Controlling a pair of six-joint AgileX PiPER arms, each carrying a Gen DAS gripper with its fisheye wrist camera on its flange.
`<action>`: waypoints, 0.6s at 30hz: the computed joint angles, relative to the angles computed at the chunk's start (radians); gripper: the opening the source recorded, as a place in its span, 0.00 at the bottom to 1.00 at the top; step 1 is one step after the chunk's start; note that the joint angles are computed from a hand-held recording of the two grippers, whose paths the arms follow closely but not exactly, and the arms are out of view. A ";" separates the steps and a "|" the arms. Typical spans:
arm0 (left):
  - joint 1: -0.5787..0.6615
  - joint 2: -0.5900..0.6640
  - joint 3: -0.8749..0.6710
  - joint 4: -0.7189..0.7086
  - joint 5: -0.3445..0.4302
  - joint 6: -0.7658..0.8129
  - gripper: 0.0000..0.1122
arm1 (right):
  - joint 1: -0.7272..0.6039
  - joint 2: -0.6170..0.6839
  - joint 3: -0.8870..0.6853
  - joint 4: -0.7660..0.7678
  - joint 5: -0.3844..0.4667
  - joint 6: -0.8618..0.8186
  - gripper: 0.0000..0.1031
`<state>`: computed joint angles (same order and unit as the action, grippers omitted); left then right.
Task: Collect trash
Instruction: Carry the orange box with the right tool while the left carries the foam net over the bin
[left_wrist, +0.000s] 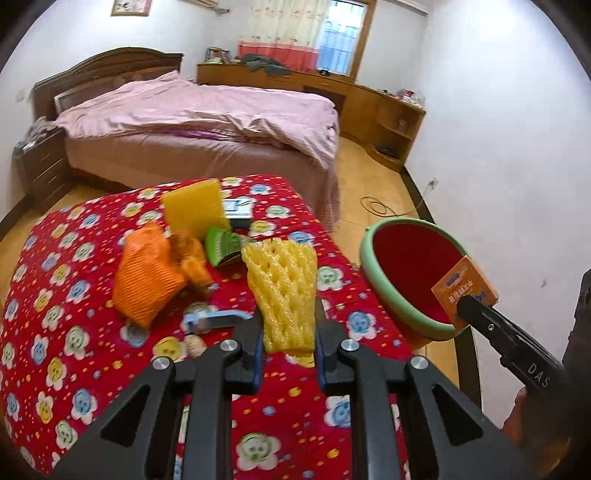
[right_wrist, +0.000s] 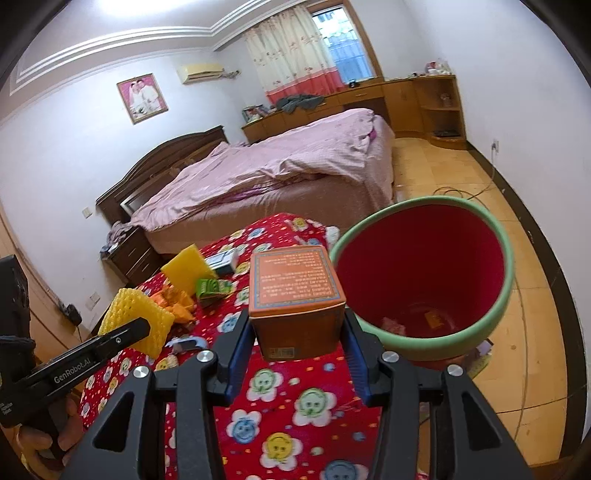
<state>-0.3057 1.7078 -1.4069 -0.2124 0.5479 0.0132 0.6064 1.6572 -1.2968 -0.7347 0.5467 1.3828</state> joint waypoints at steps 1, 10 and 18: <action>-0.009 0.008 -0.011 0.007 0.002 -0.005 0.18 | -0.006 -0.011 0.013 -0.009 -0.001 0.011 0.48; -0.098 0.117 -0.160 0.072 0.041 -0.040 0.18 | -0.076 -0.075 0.096 -0.049 -0.010 0.074 0.48; -0.160 0.245 -0.329 0.096 0.101 -0.054 0.18 | -0.146 -0.111 0.164 -0.051 -0.045 0.091 0.48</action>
